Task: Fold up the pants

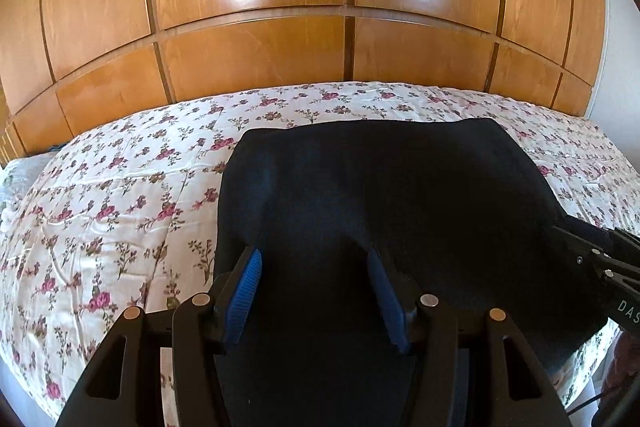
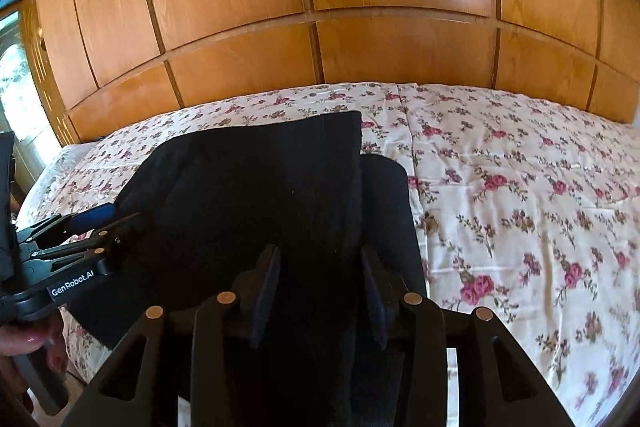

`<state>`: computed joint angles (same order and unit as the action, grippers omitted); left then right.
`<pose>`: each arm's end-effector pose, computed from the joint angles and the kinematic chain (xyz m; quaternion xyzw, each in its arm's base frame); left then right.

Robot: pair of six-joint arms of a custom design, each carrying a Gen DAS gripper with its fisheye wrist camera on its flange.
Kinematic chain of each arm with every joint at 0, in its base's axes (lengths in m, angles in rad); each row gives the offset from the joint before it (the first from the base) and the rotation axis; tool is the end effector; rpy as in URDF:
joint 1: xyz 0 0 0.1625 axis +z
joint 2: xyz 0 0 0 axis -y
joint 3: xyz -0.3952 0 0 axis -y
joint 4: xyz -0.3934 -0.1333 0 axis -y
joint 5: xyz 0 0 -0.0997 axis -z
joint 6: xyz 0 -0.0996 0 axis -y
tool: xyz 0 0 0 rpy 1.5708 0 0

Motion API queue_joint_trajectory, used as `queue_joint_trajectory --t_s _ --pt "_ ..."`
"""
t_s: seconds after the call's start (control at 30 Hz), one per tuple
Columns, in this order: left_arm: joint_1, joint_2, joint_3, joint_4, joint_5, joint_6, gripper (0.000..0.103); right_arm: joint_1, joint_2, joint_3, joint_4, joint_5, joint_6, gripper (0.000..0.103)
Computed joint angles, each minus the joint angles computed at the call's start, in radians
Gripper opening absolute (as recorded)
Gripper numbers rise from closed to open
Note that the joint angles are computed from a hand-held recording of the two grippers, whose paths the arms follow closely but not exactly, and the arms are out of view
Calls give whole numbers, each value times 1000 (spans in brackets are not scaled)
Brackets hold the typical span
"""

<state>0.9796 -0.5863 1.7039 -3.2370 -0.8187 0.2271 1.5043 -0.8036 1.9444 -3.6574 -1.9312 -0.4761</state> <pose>-0.1809 -0.6307 0.0174 0.2649 0.8610 -0.3118 0.3021 0.0599 -0.5775 0.1157 0.0982 -0.8741 0.3889 0.2738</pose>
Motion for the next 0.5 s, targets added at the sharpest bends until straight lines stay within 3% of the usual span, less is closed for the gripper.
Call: queue_joint_trajectory --t_s 0.4,0.5 --pt "-7 -69 128 -67 -42 -42 58 -3 -2 49 -58 7 -59 44" --pt "2 -95 153 -65 -80 -56 59 -3 -7 46 -44 6 -48 44"
